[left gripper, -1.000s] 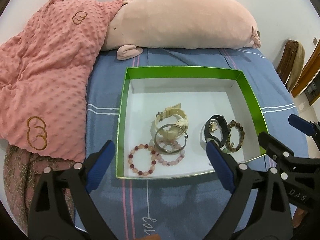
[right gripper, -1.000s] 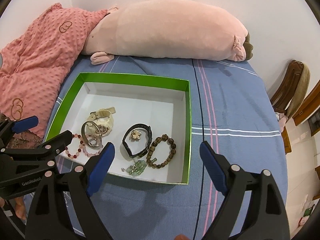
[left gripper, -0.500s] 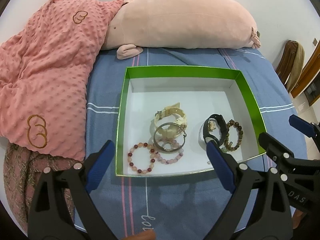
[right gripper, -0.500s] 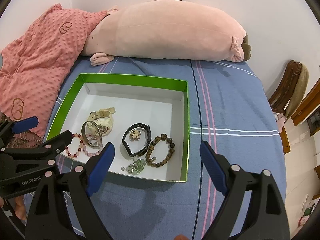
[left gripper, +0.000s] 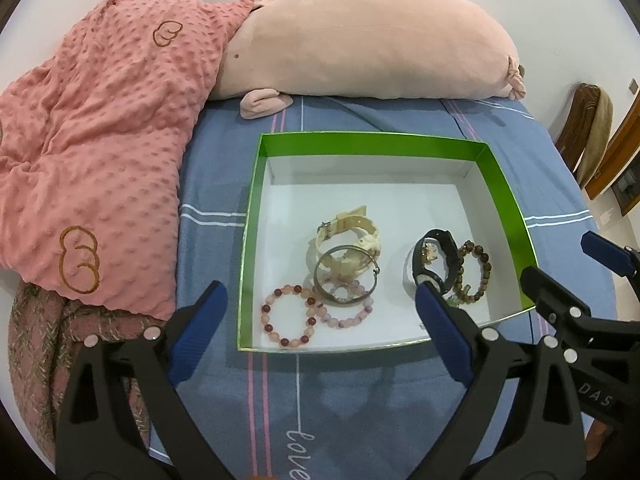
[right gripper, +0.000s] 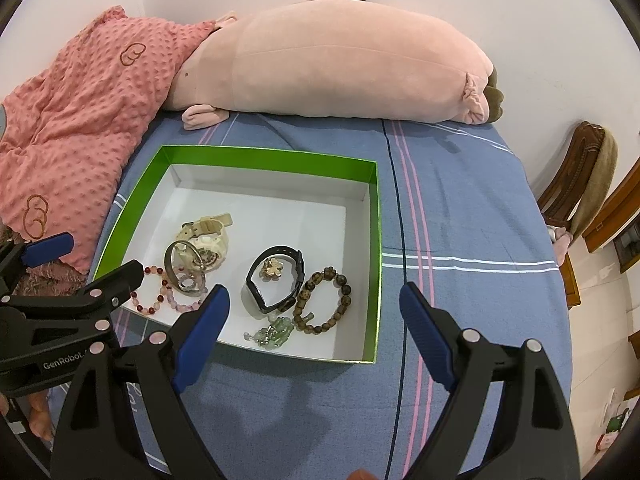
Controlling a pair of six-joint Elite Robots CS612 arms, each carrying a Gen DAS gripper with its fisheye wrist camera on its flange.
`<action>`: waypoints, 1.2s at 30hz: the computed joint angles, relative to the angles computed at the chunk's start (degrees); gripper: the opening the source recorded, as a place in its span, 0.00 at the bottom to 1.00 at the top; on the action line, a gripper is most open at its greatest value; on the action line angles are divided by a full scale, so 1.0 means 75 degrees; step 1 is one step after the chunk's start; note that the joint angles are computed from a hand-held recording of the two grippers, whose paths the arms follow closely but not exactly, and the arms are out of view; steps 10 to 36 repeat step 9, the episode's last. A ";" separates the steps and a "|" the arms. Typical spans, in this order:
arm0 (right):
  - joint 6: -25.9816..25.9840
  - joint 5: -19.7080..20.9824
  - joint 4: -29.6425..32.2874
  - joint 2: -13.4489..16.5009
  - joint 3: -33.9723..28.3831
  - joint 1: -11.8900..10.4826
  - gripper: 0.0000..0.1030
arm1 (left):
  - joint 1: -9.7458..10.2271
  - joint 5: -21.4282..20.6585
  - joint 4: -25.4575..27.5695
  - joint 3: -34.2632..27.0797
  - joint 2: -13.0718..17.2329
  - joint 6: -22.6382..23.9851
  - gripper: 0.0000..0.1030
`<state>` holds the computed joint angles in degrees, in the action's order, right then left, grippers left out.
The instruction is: Organize jewelry
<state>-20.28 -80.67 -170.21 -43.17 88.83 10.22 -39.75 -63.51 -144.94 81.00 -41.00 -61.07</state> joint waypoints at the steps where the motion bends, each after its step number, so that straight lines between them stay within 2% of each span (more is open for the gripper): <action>1: -0.0001 -0.0003 0.0005 -0.0002 0.0000 -0.0002 0.84 | 0.0008 -0.0024 -0.0018 -0.0002 0.0003 0.0017 0.93; 9: -0.0056 0.0020 0.0044 0.0003 0.0008 -0.0016 0.84 | 0.0051 -0.0266 -0.0250 0.0022 0.0041 0.0119 0.94; 36: -0.0056 0.0020 0.0044 0.0003 0.0008 -0.0016 0.84 | 0.0051 -0.0266 -0.0250 0.0022 0.0041 0.0119 0.94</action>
